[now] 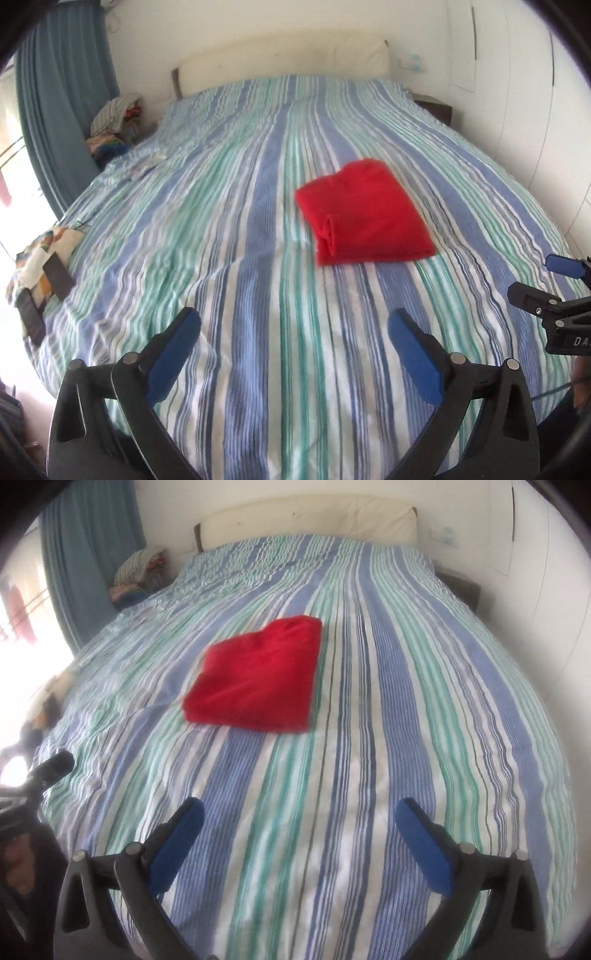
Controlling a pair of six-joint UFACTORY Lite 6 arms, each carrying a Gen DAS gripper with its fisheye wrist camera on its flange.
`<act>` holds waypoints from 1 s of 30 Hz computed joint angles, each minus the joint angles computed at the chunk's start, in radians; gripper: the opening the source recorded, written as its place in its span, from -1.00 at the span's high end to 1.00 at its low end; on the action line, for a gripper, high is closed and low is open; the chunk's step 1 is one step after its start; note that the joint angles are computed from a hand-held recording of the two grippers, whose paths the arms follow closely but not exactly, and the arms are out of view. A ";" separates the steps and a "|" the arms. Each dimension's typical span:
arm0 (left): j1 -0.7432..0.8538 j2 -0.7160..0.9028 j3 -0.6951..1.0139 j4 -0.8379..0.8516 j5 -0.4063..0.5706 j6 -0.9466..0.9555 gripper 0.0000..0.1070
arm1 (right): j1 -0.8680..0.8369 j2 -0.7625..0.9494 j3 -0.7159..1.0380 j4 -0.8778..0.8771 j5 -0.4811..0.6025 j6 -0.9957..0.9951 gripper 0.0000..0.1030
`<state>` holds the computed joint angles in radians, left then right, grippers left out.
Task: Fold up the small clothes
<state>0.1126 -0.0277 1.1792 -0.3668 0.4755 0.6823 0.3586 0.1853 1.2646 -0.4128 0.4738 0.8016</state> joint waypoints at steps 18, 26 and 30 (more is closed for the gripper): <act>0.009 -0.155 -0.042 0.183 0.151 -0.192 -0.92 | 0.208 -0.026 0.209 0.001 0.264 0.024 -0.99; 0.068 -0.154 0.020 0.093 0.265 -0.147 -0.92 | 0.256 -0.035 0.248 -0.001 0.334 0.016 -0.99; 0.053 -0.165 0.045 0.137 0.286 -0.185 -0.92 | 0.285 -0.039 0.292 -0.023 0.379 0.036 -0.99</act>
<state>0.1661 -0.1932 1.2238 -0.2302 0.7613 0.4974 0.6434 0.1462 1.5567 -0.4362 0.8526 0.8372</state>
